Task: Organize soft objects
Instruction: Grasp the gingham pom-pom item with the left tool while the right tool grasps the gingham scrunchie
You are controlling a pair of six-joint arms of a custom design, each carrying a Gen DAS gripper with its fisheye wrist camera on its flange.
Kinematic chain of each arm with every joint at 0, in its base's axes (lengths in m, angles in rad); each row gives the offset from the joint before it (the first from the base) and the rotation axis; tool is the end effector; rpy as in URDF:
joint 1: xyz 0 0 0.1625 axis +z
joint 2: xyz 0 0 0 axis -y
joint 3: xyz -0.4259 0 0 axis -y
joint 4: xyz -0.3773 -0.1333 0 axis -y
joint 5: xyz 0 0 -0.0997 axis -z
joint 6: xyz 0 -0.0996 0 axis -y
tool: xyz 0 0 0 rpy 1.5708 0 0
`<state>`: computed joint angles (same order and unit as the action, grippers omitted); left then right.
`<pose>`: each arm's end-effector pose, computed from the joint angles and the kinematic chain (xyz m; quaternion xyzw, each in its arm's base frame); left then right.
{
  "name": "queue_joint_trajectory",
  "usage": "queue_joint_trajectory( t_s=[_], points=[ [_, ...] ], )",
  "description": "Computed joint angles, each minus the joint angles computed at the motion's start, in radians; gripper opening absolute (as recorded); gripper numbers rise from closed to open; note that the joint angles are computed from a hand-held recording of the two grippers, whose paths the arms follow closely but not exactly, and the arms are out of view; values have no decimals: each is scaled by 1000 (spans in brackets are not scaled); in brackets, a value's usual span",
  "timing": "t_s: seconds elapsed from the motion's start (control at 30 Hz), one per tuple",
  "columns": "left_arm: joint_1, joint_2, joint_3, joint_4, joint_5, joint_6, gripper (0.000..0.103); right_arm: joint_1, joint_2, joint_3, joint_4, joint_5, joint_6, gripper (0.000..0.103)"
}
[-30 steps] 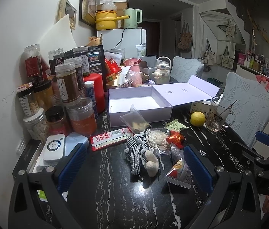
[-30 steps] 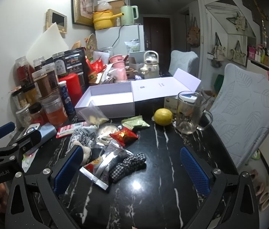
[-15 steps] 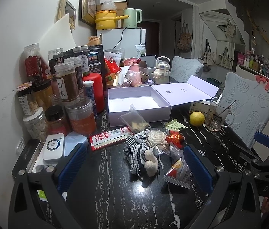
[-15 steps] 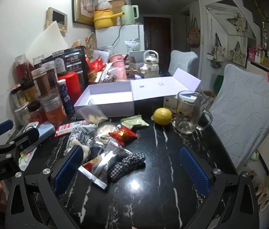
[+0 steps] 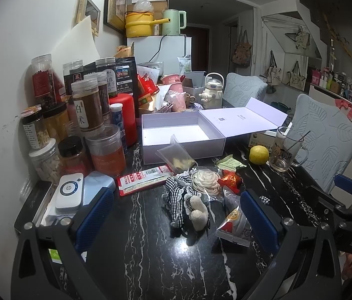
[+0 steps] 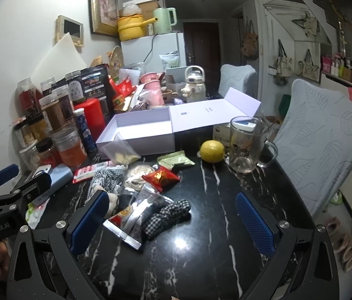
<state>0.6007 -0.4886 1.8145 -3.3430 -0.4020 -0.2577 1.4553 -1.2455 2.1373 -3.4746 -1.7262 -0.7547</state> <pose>-0.3466 -0.5102 0.0043 0.1692 0.8049 -0.4608 0.3335 0.0584 -0.5195 0.3048 0.2383 -0.8397 0.4096 0.2652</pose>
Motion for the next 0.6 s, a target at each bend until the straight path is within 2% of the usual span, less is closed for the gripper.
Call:
queue_joint_trajectory(
  t_s=[0.13, 0.33, 0.6],
  points=[
    [19, 22, -16, -68, -26, 60, 103, -4, 11, -8, 6, -14, -9, 103],
    [53, 35, -37, -24, -63, 39, 103, -12, 50, -41, 26, -74, -6, 103],
    [107, 53, -94, 60, -98, 37, 103, -37, 88, -80, 83, -93, -2, 103]
  ],
)
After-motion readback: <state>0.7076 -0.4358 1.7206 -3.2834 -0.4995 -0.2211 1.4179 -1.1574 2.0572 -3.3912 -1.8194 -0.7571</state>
